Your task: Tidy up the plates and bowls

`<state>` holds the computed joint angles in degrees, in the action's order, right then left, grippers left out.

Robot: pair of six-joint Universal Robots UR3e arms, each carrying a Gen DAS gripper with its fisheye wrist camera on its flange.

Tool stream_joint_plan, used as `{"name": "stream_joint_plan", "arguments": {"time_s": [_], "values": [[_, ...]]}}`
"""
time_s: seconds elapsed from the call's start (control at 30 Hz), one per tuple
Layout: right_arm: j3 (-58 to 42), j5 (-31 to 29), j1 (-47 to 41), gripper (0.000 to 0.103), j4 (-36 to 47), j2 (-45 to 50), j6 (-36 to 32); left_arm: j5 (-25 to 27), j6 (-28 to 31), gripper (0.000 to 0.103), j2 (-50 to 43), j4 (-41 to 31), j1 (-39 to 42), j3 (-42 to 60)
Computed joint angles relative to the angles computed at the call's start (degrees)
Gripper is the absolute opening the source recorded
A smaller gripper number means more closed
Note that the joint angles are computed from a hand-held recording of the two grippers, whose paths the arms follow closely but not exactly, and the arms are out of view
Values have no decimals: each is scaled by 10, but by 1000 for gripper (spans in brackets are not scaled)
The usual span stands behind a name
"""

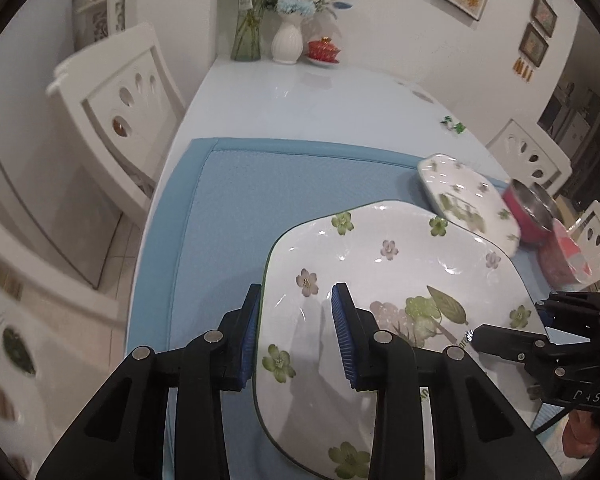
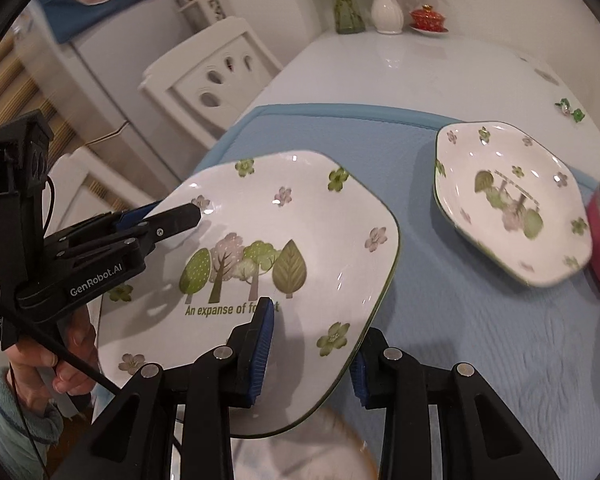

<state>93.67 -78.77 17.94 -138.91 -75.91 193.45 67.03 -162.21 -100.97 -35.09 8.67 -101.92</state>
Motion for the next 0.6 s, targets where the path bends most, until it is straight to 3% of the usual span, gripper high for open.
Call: {"name": "stream_joint_plan", "arguments": {"time_s": [0.3, 0.6], "values": [[165, -28, 52, 33, 35, -180, 24, -12, 34, 31, 252, -52, 20, -207], [268, -36, 97, 33, 69, -277, 68, -7, 52, 31, 409, -146, 27, -322]]}}
